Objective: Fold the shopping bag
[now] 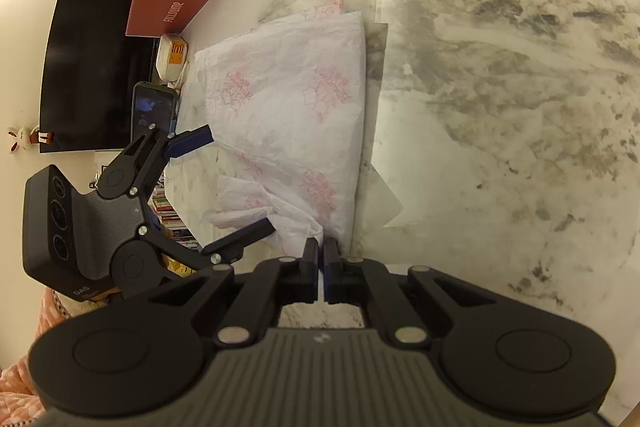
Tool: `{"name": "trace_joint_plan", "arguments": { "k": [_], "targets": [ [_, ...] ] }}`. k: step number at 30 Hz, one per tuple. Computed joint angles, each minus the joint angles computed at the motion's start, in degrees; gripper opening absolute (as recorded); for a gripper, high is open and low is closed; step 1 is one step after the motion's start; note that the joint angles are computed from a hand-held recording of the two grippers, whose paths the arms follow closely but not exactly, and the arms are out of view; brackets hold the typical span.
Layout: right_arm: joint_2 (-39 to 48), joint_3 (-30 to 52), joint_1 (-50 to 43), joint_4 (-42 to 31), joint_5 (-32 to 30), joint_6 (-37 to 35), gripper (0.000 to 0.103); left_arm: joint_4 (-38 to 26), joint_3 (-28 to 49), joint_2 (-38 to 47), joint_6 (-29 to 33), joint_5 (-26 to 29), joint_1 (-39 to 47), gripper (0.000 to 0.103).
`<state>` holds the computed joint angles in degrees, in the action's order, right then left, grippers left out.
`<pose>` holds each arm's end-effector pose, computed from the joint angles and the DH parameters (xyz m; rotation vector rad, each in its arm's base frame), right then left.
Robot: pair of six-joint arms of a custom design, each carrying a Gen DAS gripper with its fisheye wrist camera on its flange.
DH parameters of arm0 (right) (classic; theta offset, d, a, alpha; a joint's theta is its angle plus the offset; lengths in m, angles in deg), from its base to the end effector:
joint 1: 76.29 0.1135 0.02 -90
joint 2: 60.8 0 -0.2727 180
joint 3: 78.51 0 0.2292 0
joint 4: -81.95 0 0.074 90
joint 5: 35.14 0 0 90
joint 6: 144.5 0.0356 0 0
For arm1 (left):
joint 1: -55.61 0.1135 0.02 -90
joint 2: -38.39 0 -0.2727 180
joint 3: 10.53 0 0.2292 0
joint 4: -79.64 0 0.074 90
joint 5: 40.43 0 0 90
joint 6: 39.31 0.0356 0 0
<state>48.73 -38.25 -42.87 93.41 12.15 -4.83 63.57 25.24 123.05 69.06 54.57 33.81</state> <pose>0.1917 0.1555 0.0714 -0.0814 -2.7600 -1.3280 0.1768 -0.0741 0.1131 0.9533 2.5308 -0.1360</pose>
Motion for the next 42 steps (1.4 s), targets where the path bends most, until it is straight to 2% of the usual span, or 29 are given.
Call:
{"name": "trace_joint_plan", "arguments": {
  "k": [3,5,7,10,13,16,18,20,25,29,33,34,36,39,42],
  "targets": [
    [-1.2,-0.6,0.9,0.2,1.7,-0.2,0.001,-0.6,0.7,1.3,-0.3,1.9,1.8,0.103],
    [-6.1,-0.5,3.4,-4.1,7.1,-3.8,0.007,-0.7,0.9,1.7,-0.3,1.9,1.9,0.103],
    [-14.3,-0.3,7.9,-10.1,15.9,-10.4,0.014,-1.5,1.6,2.2,-0.4,1.8,1.8,0.103],
    [-24.8,1.3,17.2,-18.1,28.8,-26.4,0.015,-2.4,2.9,3.3,-0.4,1.5,1.6,0.103],
    [-24.6,4.6,24.5,-21.6,33.7,-36.9,0.009,-3.1,4.0,4.2,0.0,1.5,1.4,0.103],
    [-16.2,8.7,29.9,-20.7,43.7,-38.8,0.006,-2.9,3.9,4.0,0.2,1.5,1.5,0.103],
    [-11.3,10.1,30.3,-19.2,46.9,-38.3,0.005,-2.5,3.3,3.4,0.4,1.5,1.8,0.103],
    [-9.2,9.0,29.9,-15.1,47.9,-37.8,0.002,-2.0,1.6,0.9,0.7,1.3,2.8,0.103],
    [-10.0,8.1,29.3,-15.6,47.8,-38.2,0.001,-5.4,0.1,-7.7,0.9,2.9,6.0,0.103],
    [-10.2,8.0,28.4,-15.5,46.5,-37.0,0.001,-3.1,1.8,-1.7,-0.2,-0.5,3.2,0.103],
    [-10.6,9.9,29.1,-19.1,47.4,-37.2,0.002,-2.2,3.8,3.8,-2.4,0.6,2.9,0.103],
    [-11.0,10.3,29.3,-20.3,47.9,-37.4,0.004,-2.3,4.1,4.2,-2.6,0.7,2.9,0.103],
    [-14.1,8.4,30.4,-19.5,50.0,-37.5,0.019,-3.3,5.0,4.5,-2.3,0.7,3.0,0.103],
    [-20.9,4.0,32.8,-17.3,52.9,-39.8,0.025,-4.7,6.4,5.5,-2.4,0.4,3.1,0.103],
    [-23.6,2.8,35.2,-18.6,54.2,-45.7,0.025,-6.4,8.0,6.4,-2.3,0.1,2.8,0.103]
  ]
}}
